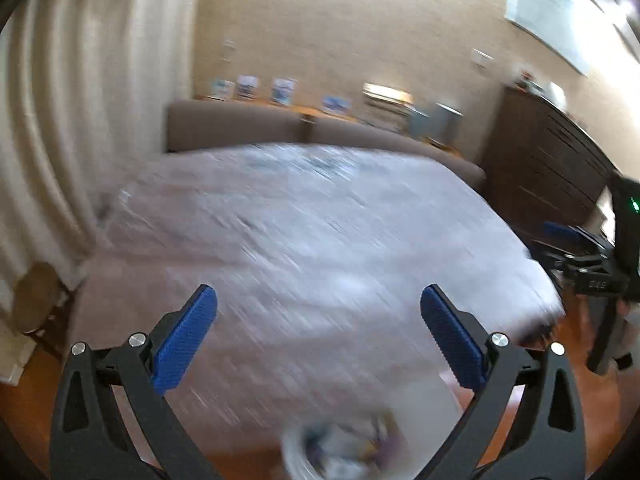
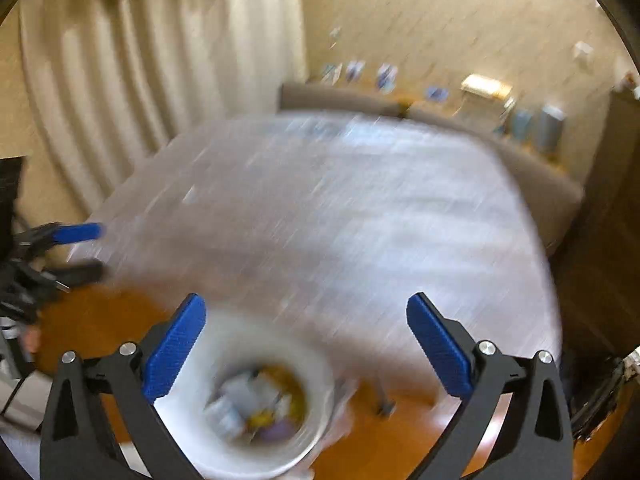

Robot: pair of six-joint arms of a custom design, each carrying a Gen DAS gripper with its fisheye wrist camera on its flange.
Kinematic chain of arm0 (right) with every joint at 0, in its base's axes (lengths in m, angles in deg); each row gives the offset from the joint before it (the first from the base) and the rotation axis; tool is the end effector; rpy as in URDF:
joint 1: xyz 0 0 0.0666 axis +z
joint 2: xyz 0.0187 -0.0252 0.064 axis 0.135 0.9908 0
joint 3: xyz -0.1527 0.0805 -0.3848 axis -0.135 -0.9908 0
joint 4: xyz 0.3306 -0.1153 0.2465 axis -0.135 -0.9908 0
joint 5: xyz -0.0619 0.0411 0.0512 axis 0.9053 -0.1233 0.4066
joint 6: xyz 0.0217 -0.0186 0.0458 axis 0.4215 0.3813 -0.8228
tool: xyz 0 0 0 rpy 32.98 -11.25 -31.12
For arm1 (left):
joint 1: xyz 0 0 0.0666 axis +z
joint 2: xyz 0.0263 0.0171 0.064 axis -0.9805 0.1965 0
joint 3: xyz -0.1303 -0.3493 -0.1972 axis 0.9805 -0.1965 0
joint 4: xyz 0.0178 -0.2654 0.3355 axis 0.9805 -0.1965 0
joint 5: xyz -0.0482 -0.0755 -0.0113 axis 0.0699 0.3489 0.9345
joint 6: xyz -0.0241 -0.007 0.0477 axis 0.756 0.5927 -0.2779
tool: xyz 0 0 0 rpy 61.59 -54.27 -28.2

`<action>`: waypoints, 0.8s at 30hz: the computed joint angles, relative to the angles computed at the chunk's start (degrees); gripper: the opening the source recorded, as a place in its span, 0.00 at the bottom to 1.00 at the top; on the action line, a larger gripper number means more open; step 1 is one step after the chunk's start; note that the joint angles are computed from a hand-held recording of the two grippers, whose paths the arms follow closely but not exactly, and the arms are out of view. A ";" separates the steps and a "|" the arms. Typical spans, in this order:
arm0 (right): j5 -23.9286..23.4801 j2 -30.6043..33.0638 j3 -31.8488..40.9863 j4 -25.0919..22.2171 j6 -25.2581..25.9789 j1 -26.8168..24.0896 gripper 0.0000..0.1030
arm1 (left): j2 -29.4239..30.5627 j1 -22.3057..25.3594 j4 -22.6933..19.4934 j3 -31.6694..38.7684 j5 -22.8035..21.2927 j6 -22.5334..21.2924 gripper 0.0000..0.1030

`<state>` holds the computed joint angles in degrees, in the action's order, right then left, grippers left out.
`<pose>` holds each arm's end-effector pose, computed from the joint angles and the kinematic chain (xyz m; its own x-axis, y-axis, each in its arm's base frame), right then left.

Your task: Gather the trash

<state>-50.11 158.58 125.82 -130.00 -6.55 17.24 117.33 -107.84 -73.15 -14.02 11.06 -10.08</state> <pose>0.5148 0.1003 0.4894 -0.5649 -0.3957 -0.7241 -0.6371 0.7668 0.0780 0.4542 -0.2352 0.4440 -0.5908 -0.2613 -0.7633 -0.2419 0.9599 -0.1414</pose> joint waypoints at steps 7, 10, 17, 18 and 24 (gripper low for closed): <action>7.55 21.02 22.75 -3.17 -6.61 -0.22 0.96 | 9.67 12.28 -2.17 6.55 5.71 1.16 0.99; 11.46 28.26 31.03 -6.15 -7.26 0.15 0.96 | 12.90 14.91 -3.58 8.79 6.15 1.06 0.99; 15.36 37.15 41.81 -10.96 -7.43 1.36 0.96 | 18.89 17.33 -6.49 13.74 5.48 -2.26 0.99; 15.77 37.82 42.45 -11.03 -7.52 1.41 0.96 | 19.30 17.50 -6.50 14.05 5.76 -2.25 0.99; 17.85 41.37 46.50 -13.15 -9.81 1.40 0.96 | 21.85 19.11 -8.11 16.82 8.29 -1.75 0.99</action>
